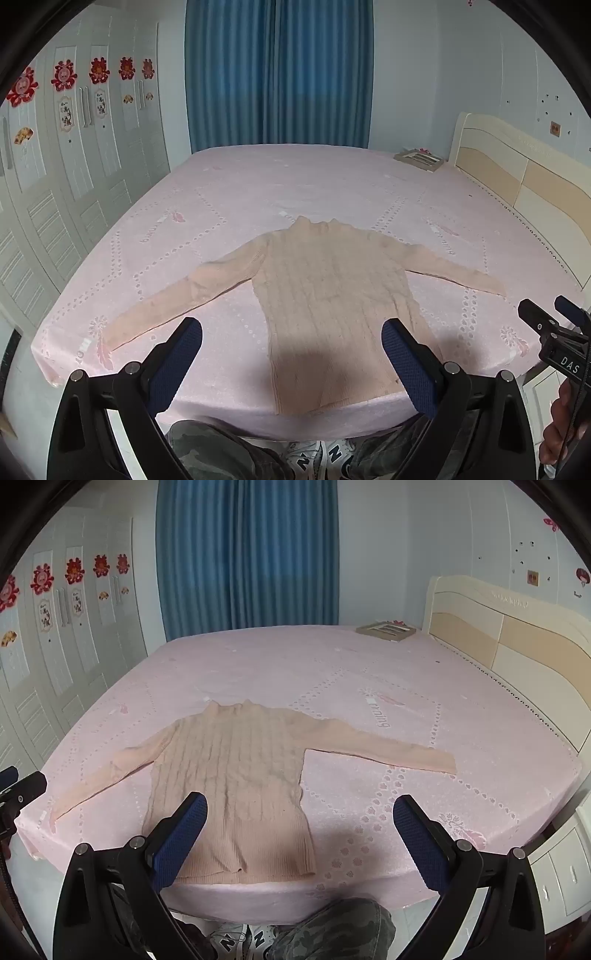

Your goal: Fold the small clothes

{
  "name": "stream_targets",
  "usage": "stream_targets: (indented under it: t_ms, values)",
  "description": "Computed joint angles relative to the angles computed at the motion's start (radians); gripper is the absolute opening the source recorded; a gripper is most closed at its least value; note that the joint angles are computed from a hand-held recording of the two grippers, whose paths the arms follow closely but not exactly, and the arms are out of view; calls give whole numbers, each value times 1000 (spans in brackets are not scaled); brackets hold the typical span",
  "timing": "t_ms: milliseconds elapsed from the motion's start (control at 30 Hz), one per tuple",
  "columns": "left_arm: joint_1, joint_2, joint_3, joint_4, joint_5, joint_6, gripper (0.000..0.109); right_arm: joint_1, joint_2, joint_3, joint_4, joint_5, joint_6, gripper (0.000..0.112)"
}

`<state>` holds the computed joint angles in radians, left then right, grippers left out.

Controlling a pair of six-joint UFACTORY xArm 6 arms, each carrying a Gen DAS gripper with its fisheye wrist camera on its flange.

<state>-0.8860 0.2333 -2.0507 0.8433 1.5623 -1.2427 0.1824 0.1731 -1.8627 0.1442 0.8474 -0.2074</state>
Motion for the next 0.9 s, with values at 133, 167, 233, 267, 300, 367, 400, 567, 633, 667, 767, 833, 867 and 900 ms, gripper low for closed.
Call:
stream_targets:
  t_ms: [133,167,233,267,300,367,400,567,633,667,767,833,867,900]
  values:
    - [1,4,-10,-8,6,-1,98,7,14,-22,-16,6,11,100]
    - [1,5,-11,-10,5,0,98,10,18,-26,-19,5,11,100]
    - [-1,-3,-1,-9,-17,-4,98,-3,-9,12,20,-16,-17,100]
    - [-8,-13,14,-1,-20,-14,98,-1,-25,34,20,-24,-17,100]
    - [-10,-14,15,2,-18,-15,99,-2,-30,40,24,-26,-22,100]
    - [-11,-21,23,1,-23,-21,99,-2,-28,37,26,-28,-25,100]
    - [-12,-22,26,-1,-25,-22,99,-3,-33,43,31,-30,-30,100]
    - [-16,8,-21,1,-4,1,99,2,-17,19,24,-14,-19,100]
    - [-14,19,-38,-2,2,2,99,1,-13,14,20,-13,-17,100]
    - [-12,21,-41,-6,3,0,98,1,-10,7,19,-9,-18,100]
    - [-13,29,-53,-8,8,0,99,1,-9,5,19,-13,-19,100]
    - [-14,35,-62,-8,14,2,99,0,-5,-4,19,-9,-15,100]
    - [-14,35,-62,-9,12,1,99,-2,-2,-11,24,-3,-17,100]
    - [-14,36,-64,-9,12,1,99,-2,-5,-9,26,-4,-17,100]
